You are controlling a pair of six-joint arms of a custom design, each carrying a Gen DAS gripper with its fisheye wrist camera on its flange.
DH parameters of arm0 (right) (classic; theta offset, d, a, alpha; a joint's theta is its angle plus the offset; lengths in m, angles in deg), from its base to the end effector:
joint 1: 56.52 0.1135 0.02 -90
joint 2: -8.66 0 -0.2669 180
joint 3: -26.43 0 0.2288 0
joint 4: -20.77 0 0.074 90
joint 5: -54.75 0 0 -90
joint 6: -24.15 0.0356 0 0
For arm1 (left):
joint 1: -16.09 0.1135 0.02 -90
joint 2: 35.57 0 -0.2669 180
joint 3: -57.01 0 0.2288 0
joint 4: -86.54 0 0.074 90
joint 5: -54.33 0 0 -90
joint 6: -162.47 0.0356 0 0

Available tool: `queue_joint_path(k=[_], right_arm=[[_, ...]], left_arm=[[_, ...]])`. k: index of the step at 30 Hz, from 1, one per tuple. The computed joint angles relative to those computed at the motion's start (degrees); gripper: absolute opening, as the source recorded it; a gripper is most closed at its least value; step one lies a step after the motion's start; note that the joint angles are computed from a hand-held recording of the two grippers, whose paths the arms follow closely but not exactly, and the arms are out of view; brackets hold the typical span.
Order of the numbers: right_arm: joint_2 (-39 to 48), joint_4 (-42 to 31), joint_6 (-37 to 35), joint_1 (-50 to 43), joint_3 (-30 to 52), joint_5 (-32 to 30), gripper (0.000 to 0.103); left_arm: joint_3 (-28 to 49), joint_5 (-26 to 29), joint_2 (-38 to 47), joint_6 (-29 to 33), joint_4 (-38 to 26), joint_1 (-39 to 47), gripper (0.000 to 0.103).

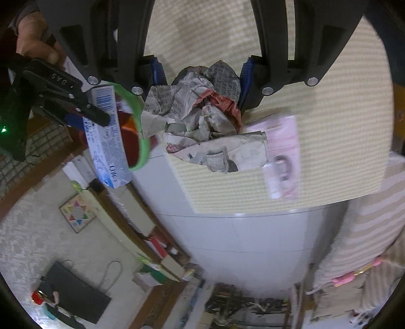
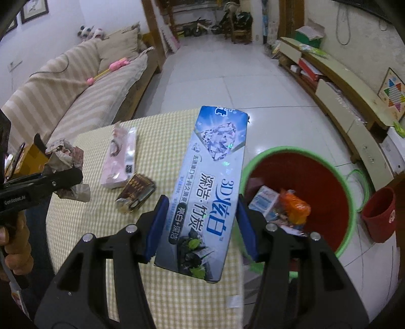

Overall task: Collect trash
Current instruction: 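Lift and carry newspaper and toothpaste box over the green bucket with both tools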

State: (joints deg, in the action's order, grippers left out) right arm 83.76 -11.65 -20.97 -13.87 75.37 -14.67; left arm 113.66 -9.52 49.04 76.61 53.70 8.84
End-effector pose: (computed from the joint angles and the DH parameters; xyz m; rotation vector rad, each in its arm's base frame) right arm 0.1649 0.1349 0.1790 0.1763 2.4971 0.1586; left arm 0.2447 -0.0470 0.1795 0.4114 2.5523 -0.6173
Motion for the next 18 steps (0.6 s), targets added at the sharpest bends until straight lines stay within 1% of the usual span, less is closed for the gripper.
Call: queue_joint_path(k=[5,9,12,14,18], right_arm=[[-8.48,-4.22,-2.79,-5.49,-2.81,-0.4,0.052],[-14.97,-6.86,-6.2,-11.71,-5.05,-2.17,0.052],[-19.91,-8.42,-9.46,-17.7,-7.06,-4.62,0.052],[-21.64,-9.17,-10.21,-19.6,-7.93,-5.14,0.052],[-25.49,-9.69,-14.21,-27.03,-10.44,-8.81,0.051]], left_arm=[[3.15,-1.26,1.95,-5.13,1.06,-8.93,0.044],[5.97,-2.9,3.59,-7.95,1.35,-15.64,0.044],[9.08,-4.17,5.87,-10.3,1.4,-20.8,0.044],[11.19,-4.92,7.58,-11.53,1.42,-23.79,0.044],[15.89,-5.6,11.77,-12.88,0.96,-28.43,0.044]])
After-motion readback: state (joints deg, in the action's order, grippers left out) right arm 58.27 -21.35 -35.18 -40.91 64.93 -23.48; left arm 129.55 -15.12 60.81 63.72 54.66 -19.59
